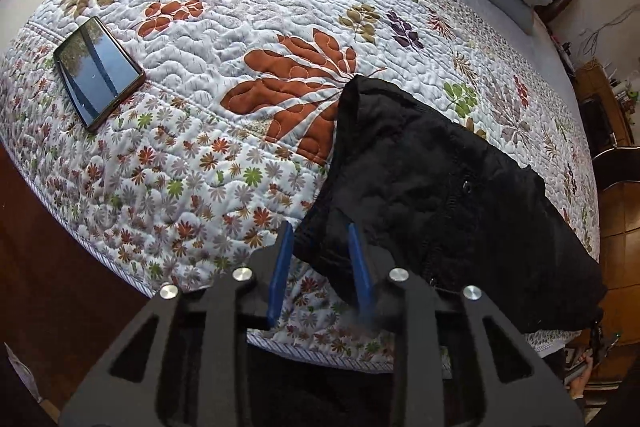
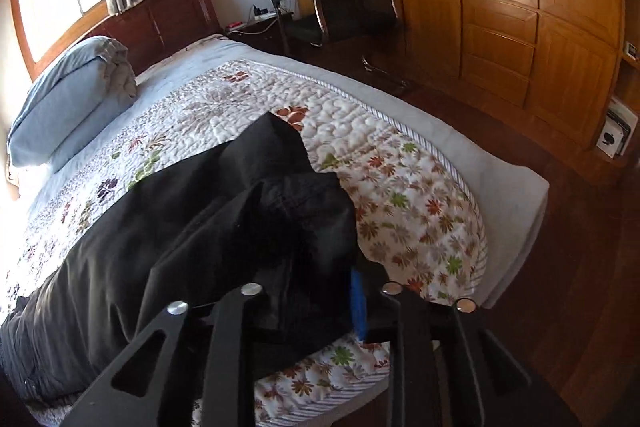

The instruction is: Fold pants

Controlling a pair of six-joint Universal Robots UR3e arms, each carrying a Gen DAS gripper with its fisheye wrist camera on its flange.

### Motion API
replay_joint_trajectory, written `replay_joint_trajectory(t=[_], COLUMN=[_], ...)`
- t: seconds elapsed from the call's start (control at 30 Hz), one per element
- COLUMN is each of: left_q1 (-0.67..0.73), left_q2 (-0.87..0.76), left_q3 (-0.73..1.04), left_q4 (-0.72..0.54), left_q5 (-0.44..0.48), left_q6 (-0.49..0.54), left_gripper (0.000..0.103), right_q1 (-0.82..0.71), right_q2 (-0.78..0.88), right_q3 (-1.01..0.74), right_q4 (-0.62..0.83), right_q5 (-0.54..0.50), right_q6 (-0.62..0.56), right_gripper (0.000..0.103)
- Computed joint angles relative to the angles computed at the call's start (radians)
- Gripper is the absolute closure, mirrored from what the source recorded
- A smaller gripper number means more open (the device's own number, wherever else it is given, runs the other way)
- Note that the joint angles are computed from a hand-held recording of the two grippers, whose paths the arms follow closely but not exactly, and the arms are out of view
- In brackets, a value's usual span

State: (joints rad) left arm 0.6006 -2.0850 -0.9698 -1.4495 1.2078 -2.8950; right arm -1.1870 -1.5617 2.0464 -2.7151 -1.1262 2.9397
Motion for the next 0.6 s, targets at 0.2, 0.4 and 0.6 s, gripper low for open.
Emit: replay_joint_trajectory(t=[0.2, 0.4, 0.6], left_q1=[-0.013, -0.001, -0.017], left_q2=[0.14, 0.199, 0.119], left_q3=[-0.203, -0.385, -0.39], left_q4=[-0.034, 0.044, 0.188], left_q5=[-0.056, -0.188, -0.203], left_q6=[0.025, -0.008, -0.122], left_gripper=[0.046, 0.048, 0.087], right_q1=[-0.037, -0.061, -0.034], right_q2=[-0.079, -0.159, -0.221], right_q3=[0.058, 0.112, 0.136], right_q4=[0.033, 0.076, 0.134], right_q5=[-0.004, 0.003, 0.009], right_q6=[-0.004, -0.004, -0.038], right_gripper=[0.057, 0.057, 0.056])
